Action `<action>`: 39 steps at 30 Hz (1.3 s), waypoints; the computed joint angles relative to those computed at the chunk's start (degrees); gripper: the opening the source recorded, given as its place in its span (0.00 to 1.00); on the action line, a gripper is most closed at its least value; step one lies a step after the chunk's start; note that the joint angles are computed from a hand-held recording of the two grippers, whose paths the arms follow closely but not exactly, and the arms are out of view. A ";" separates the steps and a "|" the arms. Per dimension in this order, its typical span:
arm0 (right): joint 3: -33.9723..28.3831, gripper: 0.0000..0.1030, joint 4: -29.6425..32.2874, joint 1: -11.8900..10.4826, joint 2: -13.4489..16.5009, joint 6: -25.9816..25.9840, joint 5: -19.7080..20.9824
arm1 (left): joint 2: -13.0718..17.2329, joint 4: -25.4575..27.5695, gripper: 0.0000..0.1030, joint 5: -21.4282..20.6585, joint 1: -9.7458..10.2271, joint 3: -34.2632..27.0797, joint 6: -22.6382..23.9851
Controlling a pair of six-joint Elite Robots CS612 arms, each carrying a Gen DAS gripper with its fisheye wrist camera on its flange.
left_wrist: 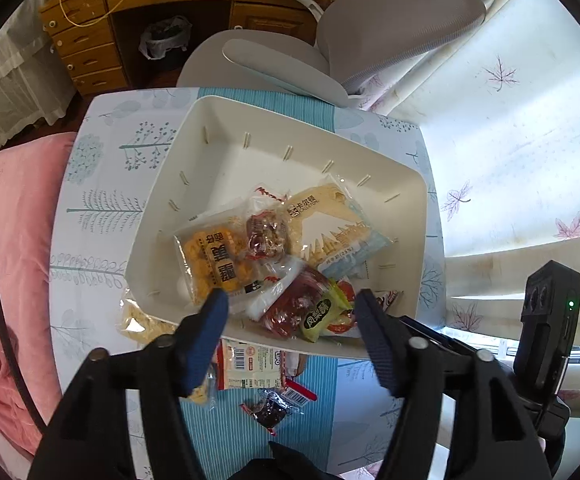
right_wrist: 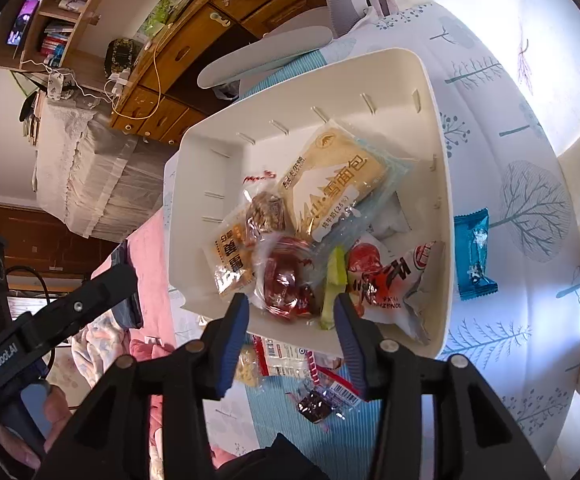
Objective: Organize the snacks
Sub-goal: 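Carry both packets over the white basket and open both tools, then move the right tool to the blue packet while the left approaches the dried-fruit bag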
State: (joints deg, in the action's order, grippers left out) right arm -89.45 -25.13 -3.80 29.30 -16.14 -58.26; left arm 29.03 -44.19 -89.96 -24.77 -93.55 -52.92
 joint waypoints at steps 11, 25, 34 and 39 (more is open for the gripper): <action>-4.45 0.61 1.38 -0.34 0.59 1.62 0.39 | 1.17 2.80 0.75 -0.92 -0.86 -4.83 0.06; -18.27 0.68 4.26 0.04 3.29 6.37 -1.13 | 3.72 11.35 0.75 -1.69 -3.71 -19.02 -0.03; -26.52 0.68 6.10 -0.06 5.43 8.45 -3.27 | 5.60 16.15 0.76 -1.07 -5.57 -26.20 -2.76; -30.28 0.68 6.04 -0.65 6.86 9.03 -5.21 | 7.57 16.37 0.76 -1.68 -6.17 -28.88 -5.12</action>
State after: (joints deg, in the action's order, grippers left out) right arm -119.73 -19.10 -4.44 36.16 -7.11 -63.46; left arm 36.60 -27.82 -91.64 -30.94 -122.43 -58.04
